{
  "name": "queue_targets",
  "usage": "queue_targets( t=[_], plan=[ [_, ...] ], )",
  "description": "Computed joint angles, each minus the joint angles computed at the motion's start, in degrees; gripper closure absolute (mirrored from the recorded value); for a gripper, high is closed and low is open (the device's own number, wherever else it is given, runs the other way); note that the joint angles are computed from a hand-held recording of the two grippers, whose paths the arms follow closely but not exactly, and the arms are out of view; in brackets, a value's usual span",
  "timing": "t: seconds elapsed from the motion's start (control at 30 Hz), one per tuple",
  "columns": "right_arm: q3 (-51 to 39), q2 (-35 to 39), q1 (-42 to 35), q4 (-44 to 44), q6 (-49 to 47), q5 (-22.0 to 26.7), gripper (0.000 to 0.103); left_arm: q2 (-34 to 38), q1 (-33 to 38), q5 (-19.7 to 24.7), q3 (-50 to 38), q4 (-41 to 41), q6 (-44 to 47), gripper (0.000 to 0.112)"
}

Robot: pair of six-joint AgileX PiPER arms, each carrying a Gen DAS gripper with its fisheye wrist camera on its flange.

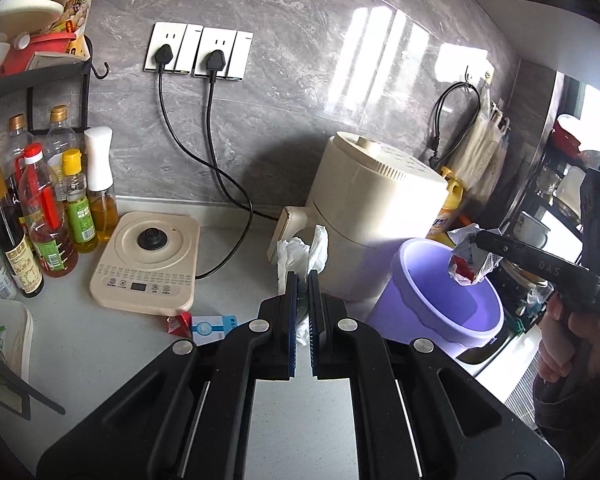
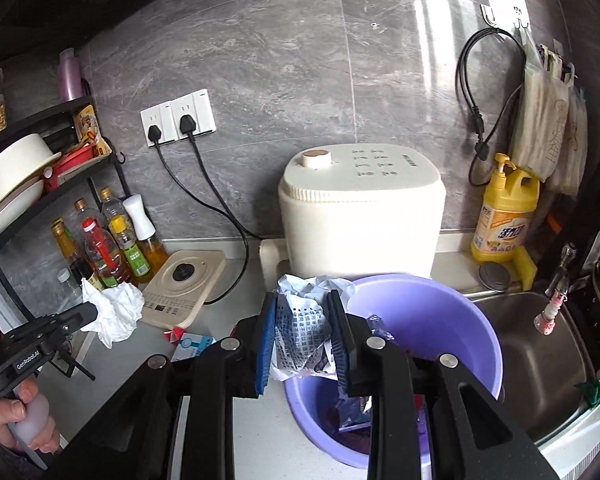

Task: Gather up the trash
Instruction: 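Carry the tissue and printed wrapper over the lilac bucket with both tools, then open both tools to drop the tissue and wrapper into the bucket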

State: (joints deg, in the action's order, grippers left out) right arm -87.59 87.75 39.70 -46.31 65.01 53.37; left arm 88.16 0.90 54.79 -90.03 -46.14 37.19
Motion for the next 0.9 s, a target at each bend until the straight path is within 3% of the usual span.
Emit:
queue_targets(
  t=[0.27, 0.4, 0.53, 0.9],
  plan=[
    [7.81, -5.21, -6.85, 3.35, -2.88, -4.17, 0.074, -1.28, -7.15, -6.13, 2.52, 2.81, -5.04, 0.107],
    [11.53, -6.8, -9.52, 4.57, -4.77, -7.61, 0.051, -1.86, -11.34, -9.4, 3.57, 5.17, -8.71, 0.107],
    [14.69, -9.67, -11.15, 5.06, -7.77, -10.27, 0.038, -1.28, -16.25, -12.25, 2.81, 8.2, -11.97, 0.107],
    [23.46, -20.69, -16.36, 5.46, -8.59, -11.48, 0.031, 5.84, -27.75, -13.04, -7.9, 12.88, -16.82, 0.106]
  ],
)
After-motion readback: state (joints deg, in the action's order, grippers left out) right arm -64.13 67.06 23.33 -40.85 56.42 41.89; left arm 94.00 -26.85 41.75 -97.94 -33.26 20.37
